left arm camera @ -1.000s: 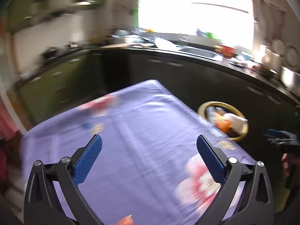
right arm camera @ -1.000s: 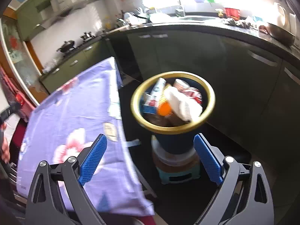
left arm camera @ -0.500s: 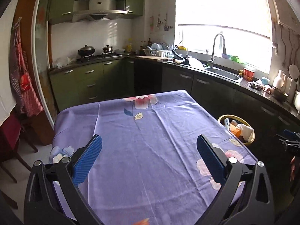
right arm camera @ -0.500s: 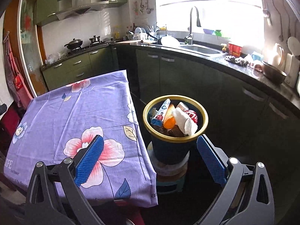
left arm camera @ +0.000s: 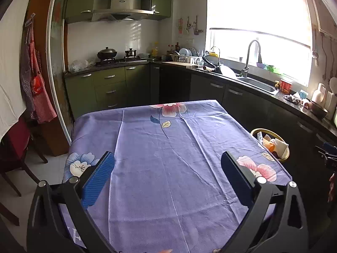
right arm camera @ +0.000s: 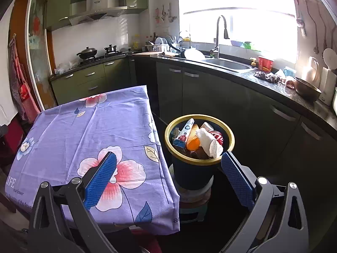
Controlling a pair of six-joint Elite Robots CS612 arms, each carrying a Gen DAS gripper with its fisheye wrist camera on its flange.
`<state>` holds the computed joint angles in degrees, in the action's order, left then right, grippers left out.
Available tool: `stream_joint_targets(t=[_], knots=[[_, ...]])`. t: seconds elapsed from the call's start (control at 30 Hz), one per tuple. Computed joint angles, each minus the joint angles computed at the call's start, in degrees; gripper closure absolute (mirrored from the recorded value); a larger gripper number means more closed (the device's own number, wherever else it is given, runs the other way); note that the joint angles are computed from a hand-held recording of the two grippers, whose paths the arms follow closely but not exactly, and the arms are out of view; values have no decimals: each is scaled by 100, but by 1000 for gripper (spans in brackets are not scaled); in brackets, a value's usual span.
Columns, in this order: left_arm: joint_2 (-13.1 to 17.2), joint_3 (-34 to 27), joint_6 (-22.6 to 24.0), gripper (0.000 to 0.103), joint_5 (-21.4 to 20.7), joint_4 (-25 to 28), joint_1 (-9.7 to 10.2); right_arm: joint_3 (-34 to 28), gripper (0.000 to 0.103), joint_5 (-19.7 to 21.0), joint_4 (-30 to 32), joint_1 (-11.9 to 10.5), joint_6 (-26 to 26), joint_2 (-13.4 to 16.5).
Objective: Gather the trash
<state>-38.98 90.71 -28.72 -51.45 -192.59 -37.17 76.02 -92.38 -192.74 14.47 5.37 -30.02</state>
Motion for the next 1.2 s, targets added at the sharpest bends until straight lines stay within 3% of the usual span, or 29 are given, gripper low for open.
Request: stream_joint_targets(t=[1.2], knots=[[36, -105, 204, 7, -133, 38, -12, -58, 5, 49, 33, 5, 7, 34]])
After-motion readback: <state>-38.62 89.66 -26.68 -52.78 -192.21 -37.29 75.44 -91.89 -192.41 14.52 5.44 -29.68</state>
